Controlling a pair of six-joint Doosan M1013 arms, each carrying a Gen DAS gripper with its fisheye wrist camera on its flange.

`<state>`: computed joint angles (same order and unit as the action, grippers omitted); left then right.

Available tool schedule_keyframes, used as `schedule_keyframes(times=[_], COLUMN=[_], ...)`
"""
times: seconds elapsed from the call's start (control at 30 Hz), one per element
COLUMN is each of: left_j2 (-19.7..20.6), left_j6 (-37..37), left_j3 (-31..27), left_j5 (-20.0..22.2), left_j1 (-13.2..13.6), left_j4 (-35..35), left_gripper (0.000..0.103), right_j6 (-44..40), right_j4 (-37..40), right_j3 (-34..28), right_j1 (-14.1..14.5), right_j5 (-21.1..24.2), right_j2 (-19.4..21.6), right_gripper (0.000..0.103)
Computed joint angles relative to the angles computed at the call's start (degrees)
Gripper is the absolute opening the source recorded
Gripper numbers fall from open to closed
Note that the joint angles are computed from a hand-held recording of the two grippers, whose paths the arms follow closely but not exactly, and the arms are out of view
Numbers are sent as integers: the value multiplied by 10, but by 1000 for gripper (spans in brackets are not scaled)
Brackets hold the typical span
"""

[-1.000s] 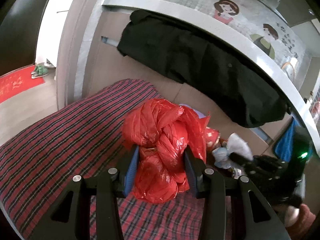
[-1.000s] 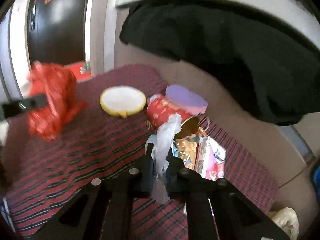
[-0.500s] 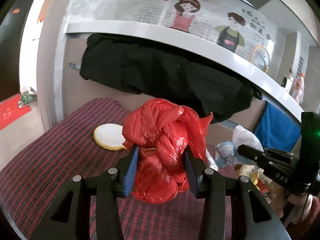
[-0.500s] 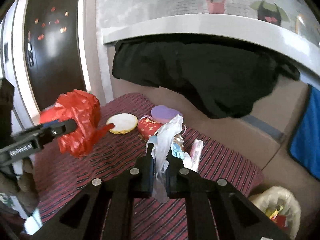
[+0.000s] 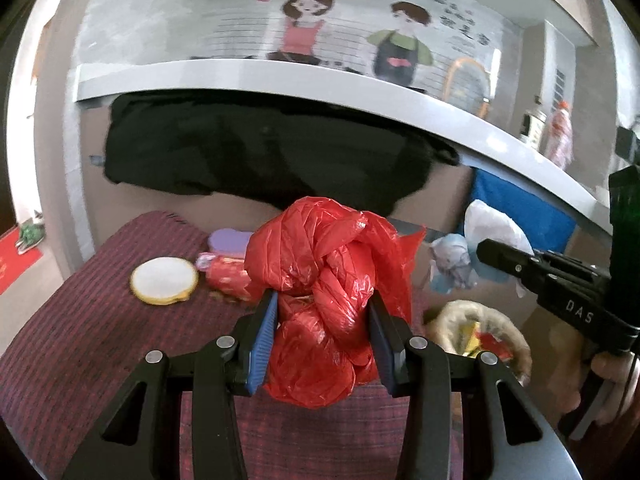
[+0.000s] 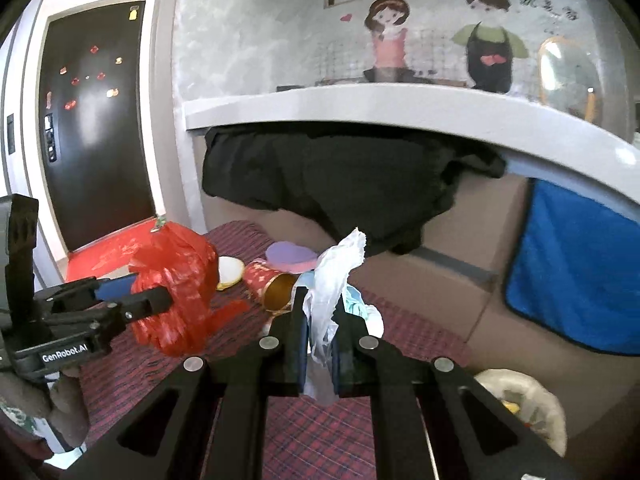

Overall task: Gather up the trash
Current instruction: 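Carry the red bag and white tissue over the bin with both tools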

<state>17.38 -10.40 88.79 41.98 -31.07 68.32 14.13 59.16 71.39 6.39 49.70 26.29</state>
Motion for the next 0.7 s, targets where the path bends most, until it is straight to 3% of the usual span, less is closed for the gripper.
schedule_keyframes(times=[0.5,0.7], left_j2=[100,139], left_j6=[174,226], left_j3=[-167,-227], left_j5=[-32,-24], left_j1=[-37,-46], left_j4=[-57,-85], left_gripper=[44,44], right_j6=[-14,-12], right_j4=[43,61], right_j3=[26,23], right_j1=[-79,-104], right_j5=[-65,-79], right_j2=[-12,-4], right_gripper=[8,8])
